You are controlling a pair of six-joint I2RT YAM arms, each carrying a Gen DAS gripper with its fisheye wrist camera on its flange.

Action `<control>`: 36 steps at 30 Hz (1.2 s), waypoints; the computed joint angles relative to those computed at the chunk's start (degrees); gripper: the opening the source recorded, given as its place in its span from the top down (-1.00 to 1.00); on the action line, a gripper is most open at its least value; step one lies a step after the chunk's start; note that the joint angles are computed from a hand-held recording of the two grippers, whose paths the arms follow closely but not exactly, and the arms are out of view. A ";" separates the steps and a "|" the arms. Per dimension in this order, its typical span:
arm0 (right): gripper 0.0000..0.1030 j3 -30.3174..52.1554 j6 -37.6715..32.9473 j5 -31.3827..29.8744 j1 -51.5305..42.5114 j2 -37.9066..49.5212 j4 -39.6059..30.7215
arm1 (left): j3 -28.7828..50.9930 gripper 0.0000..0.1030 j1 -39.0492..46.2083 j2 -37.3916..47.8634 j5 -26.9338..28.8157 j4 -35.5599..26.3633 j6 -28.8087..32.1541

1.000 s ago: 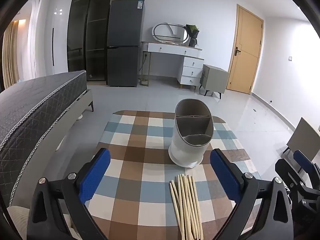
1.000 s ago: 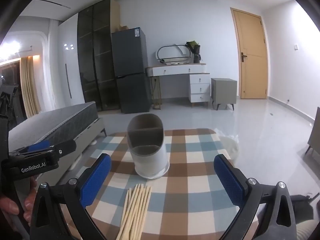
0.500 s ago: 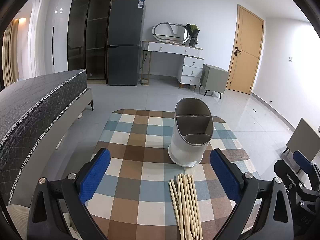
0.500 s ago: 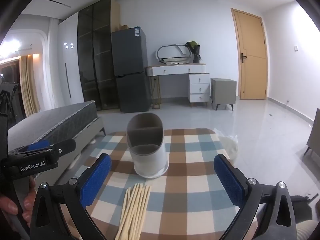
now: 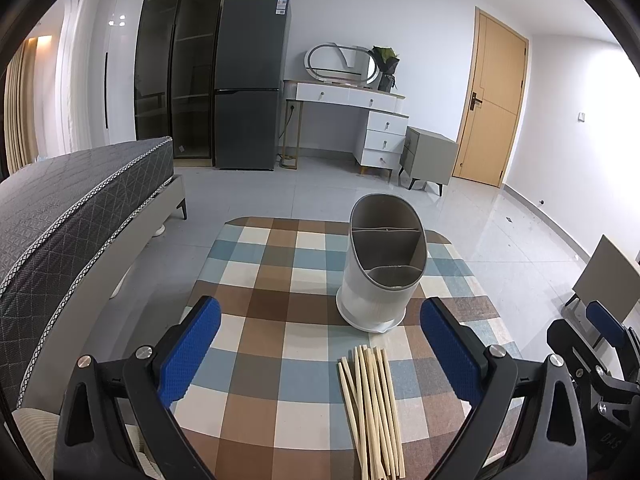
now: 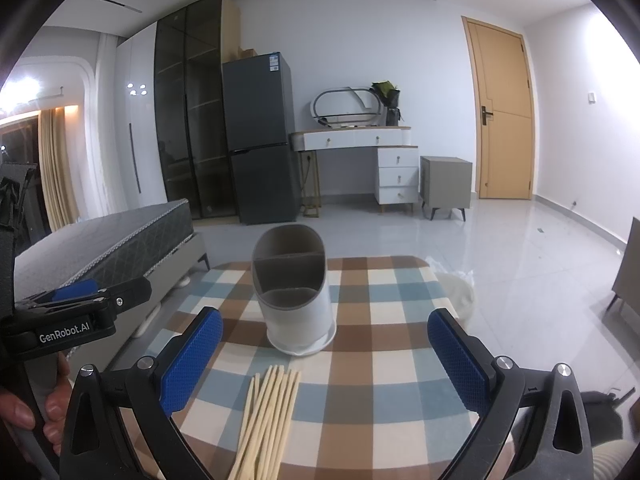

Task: Organize utensils

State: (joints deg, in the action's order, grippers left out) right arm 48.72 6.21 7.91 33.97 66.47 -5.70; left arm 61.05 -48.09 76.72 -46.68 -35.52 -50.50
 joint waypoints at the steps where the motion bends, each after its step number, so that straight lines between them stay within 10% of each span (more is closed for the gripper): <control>1: -1.00 -0.01 0.01 -0.07 -0.04 0.00 -0.03 | 0.00 -0.89 0.00 0.00 0.00 0.00 0.00; 36: -1.00 -0.38 -0.13 0.32 0.17 0.44 -0.02 | -0.38 -0.89 0.21 0.68 0.57 0.61 -0.12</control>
State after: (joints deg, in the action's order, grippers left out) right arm 48.34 6.07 8.23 34.14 66.91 -5.71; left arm 60.66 -47.88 77.40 -46.11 -34.91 -50.62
